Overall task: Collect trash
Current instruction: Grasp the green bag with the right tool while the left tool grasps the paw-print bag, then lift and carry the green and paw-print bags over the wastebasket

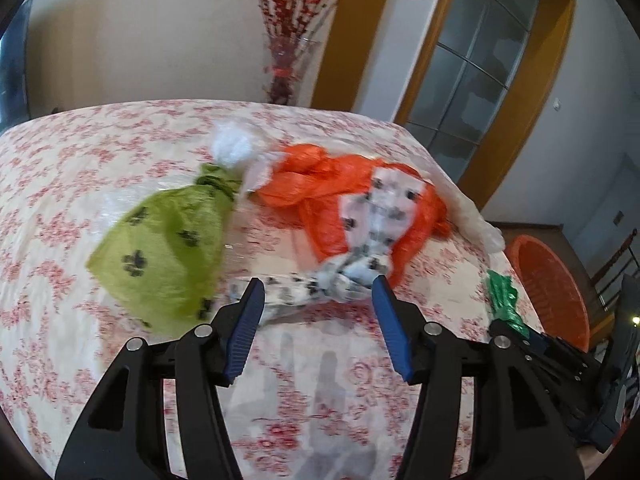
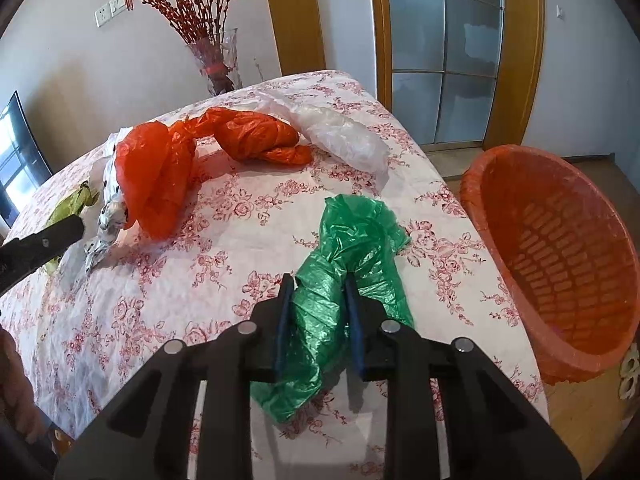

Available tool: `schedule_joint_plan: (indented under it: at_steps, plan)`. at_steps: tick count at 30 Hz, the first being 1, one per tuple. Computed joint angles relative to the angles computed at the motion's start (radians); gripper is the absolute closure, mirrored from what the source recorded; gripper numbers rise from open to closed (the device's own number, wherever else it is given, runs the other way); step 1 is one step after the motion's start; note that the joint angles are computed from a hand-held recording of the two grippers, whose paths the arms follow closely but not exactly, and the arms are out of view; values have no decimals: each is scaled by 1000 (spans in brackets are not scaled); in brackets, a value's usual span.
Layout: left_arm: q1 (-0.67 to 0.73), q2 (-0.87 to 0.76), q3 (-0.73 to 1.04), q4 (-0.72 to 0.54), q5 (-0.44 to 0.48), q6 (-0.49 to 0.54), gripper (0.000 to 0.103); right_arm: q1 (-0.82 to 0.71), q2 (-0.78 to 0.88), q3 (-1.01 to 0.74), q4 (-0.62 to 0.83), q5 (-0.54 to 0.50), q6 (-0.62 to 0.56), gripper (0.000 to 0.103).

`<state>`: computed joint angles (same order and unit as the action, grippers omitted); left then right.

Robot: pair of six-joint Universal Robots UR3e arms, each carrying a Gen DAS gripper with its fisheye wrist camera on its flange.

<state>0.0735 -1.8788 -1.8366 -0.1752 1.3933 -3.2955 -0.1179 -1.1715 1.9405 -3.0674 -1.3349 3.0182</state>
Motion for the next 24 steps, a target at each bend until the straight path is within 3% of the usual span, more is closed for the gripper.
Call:
schedule_joint_plan:
  at_steps: [10,16,24]
  plan:
    - [-67,-145,161,-69,82,18,48,-3,4,-8,12,10,2,78]
    - [-48,-149,150,-49,30,33,71,-4,4,-9,12,11,4,78]
    - [-28,-69,57,9,-2,40,74,-22,-32,19,3,33,1,78]
